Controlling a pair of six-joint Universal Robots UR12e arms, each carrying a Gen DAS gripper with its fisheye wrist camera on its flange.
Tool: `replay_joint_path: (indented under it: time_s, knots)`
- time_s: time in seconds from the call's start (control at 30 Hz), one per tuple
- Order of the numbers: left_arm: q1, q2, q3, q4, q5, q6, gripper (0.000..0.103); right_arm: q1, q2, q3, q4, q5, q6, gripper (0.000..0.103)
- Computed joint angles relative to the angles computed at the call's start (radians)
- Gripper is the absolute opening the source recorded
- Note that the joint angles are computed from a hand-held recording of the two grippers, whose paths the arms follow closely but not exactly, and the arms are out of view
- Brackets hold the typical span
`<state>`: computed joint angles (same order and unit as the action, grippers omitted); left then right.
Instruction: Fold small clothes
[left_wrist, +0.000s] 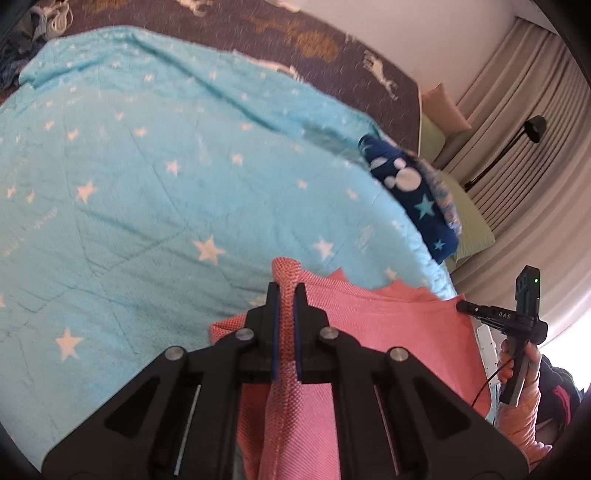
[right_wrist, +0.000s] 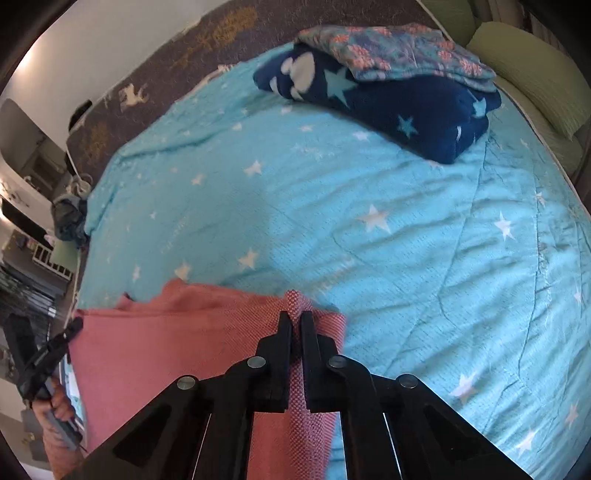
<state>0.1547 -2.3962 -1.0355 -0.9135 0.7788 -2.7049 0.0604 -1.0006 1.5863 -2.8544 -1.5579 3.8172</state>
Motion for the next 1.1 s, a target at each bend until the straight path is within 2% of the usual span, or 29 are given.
replay_joint_path:
  time_s: [0.07, 0.13, 0.17, 0.23, 0.27, 0.3, 0.33, 0.37, 0.4, 0.47, 0.5, 0.53, 0.6, 0.67, 0.7, 0.73, 0.77, 0.8, 0.83, 0.87, 0.9, 0.93, 0.97, 1.0, 1.03, 1.07, 1.1]
  knots:
    - [0.005, 0.005, -0.011, 0.037, -0.009, -0.013, 0.007, 0.012, -0.004, 0.01, -0.082, -0.026, -0.041, 0.004]
    - [0.001, -0.001, -0.016, 0.102, 0.03, -0.034, 0.007, 0.021, 0.001, -0.002, -0.099, -0.049, -0.061, 0.004]
    - [-0.003, -0.012, -0.005, 0.105, 0.053, -0.034, 0.008, 0.021, 0.007, -0.014, -0.081, -0.058, -0.074, 0.004]
    - [-0.017, -0.045, 0.038, 0.06, 0.117, -0.038, 0.008, 0.018, 0.024, -0.043, -0.009, -0.072, -0.076, 0.005]
    - [-0.021, -0.059, 0.057, 0.027, 0.134, -0.047, 0.01, 0.017, 0.034, -0.065, 0.07, -0.092, -0.079, 0.008]
    - [-0.024, -0.073, 0.078, -0.026, 0.142, -0.061, 0.011, 0.012, 0.04, -0.079, 0.136, -0.084, -0.059, 0.009]
    - [-0.023, -0.073, 0.077, -0.037, 0.142, -0.077, 0.011, 0.006, 0.039, -0.071, 0.159, -0.057, -0.016, 0.009]
    - [-0.02, -0.065, 0.06, -0.013, 0.129, -0.1, 0.014, 0.005, 0.029, -0.052, 0.141, -0.045, -0.002, 0.01]
    - [-0.014, -0.054, 0.041, 0.006, 0.116, -0.107, 0.023, 0.007, 0.016, -0.028, 0.108, -0.053, 0.006, 0.01]
    - [-0.006, -0.02, -0.004, 0.05, 0.118, -0.114, 0.035, 0.027, -0.025, 0.015, 0.091, -0.125, 0.012, 0.016]
    - [0.001, 0.002, -0.039, 0.093, 0.115, -0.118, 0.037, 0.037, -0.046, 0.038, 0.075, -0.148, 0.003, 0.016]
    - [0.009, 0.024, -0.073, 0.127, 0.101, -0.109, 0.037, 0.045, -0.067, 0.069, 0.033, -0.135, -0.011, 0.016]
    - [0.032, 0.074, -0.145, 0.144, 0.029, -0.05, 0.037, 0.054, -0.099, 0.125, -0.064, -0.033, -0.067, 0.016]
    - [0.053, 0.116, -0.202, 0.068, -0.078, 0.051, 0.037, 0.073, -0.118, 0.161, -0.109, 0.074, -0.134, 0.016]
    - [0.061, 0.136, -0.227, -0.016, -0.133, 0.13, 0.039, 0.084, -0.121, 0.165, -0.094, 0.088, -0.151, 0.016]
    - [0.063, 0.144, -0.231, -0.09, -0.147, 0.182, 0.04, 0.102, -0.122, 0.163, -0.038, 0.066, -0.161, 0.016]
    - [0.059, 0.151, -0.24, -0.146, -0.119, 0.222, 0.04, 0.114, -0.124, 0.152, 0.045, 0.034, -0.158, 0.016]
    - [0.05, 0.154, -0.251, -0.159, -0.049, 0.236, 0.04, 0.126, -0.12, 0.147, 0.109, -0.02, -0.138, 0.015]
    - [0.039, 0.155, -0.263, -0.131, 0.026, 0.217, 0.04, 0.133, -0.109, 0.161, 0.131, -0.083, -0.11, 0.007]
    - [0.035, 0.154, -0.286, -0.09, 0.086, 0.197, 0.028, 0.136, -0.111, 0.178, 0.11, -0.103, -0.075, 0.002]
    - [0.035, 0.159, -0.309, -0.037, 0.104, 0.177, 0.022, 0.135, -0.118, 0.205, 0.048, -0.094, -0.032, 0.002]
    - [0.041, 0.17, -0.332, -0.001, 0.095, 0.168, 0.022, 0.138, -0.124, 0.218, 0.028, -0.097, 0.008, 0.002]
    - [0.043, 0.182, -0.339, -0.003, 0.102, 0.163, 0.023, 0.153, -0.131, 0.212, 0.05, -0.14, 0.011, 0.003]
    - [0.045, 0.195, -0.344, -0.006, 0.108, 0.154, 0.027, 0.174, -0.134, 0.187, 0.111, -0.204, 0.007, 0.007]
    - [0.049, 0.206, -0.352, -0.007, 0.095, 0.155, 0.029, 0.188, -0.137, 0.174, 0.132, -0.233, -0.026, 0.009]
    - [0.056, 0.219, -0.364, -0.009, 0.07, 0.171, 0.034, 0.197, -0.141, 0.167, 0.132, -0.222, -0.052, 0.009]
    - [0.063, 0.234, -0.377, -0.012, 0.047, 0.202, 0.039, 0.195, -0.144, 0.172, 0.107, -0.179, -0.092, 0.01]
